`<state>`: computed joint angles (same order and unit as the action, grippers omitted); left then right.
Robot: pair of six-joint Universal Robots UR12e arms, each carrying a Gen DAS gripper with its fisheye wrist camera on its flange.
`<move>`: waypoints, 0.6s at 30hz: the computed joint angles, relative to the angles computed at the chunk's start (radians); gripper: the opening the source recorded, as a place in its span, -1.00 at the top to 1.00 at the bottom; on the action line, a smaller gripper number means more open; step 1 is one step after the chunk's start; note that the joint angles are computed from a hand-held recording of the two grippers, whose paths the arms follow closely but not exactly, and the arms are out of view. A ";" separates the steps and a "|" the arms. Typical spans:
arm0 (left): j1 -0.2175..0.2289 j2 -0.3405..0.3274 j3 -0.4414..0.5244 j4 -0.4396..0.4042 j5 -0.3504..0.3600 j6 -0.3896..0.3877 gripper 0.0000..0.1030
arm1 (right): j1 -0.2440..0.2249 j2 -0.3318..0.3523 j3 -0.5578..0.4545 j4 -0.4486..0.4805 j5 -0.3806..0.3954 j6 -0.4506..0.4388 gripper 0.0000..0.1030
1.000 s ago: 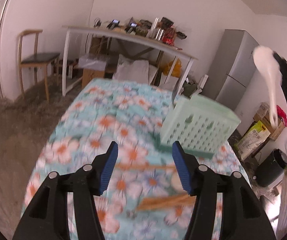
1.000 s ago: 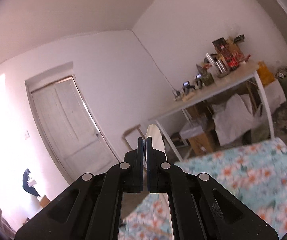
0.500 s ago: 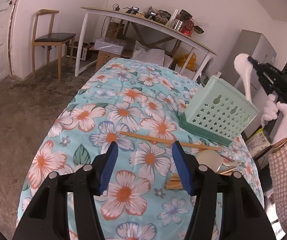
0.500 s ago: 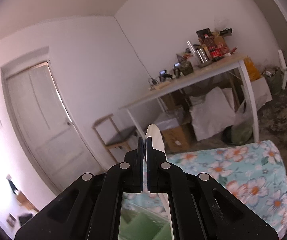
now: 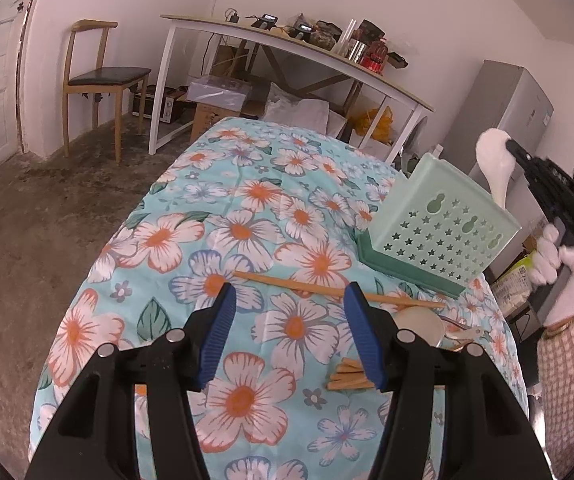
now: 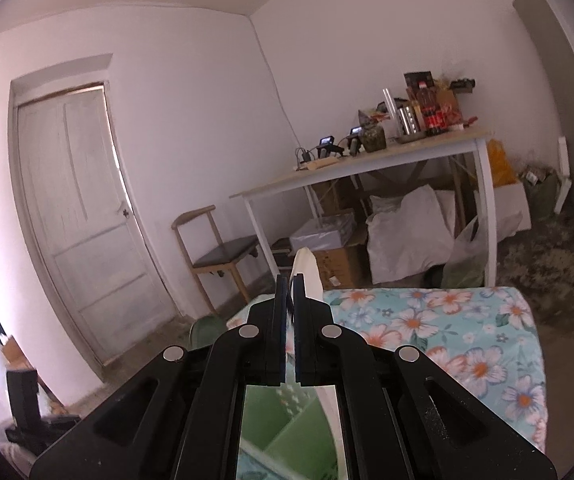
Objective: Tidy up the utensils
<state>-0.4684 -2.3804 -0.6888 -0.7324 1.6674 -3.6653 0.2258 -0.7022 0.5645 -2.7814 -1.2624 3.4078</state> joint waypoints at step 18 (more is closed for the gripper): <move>-0.017 0.030 -0.015 0.003 0.028 -0.007 -0.05 | 0.032 -0.299 0.483 -0.029 -0.122 0.031 -0.29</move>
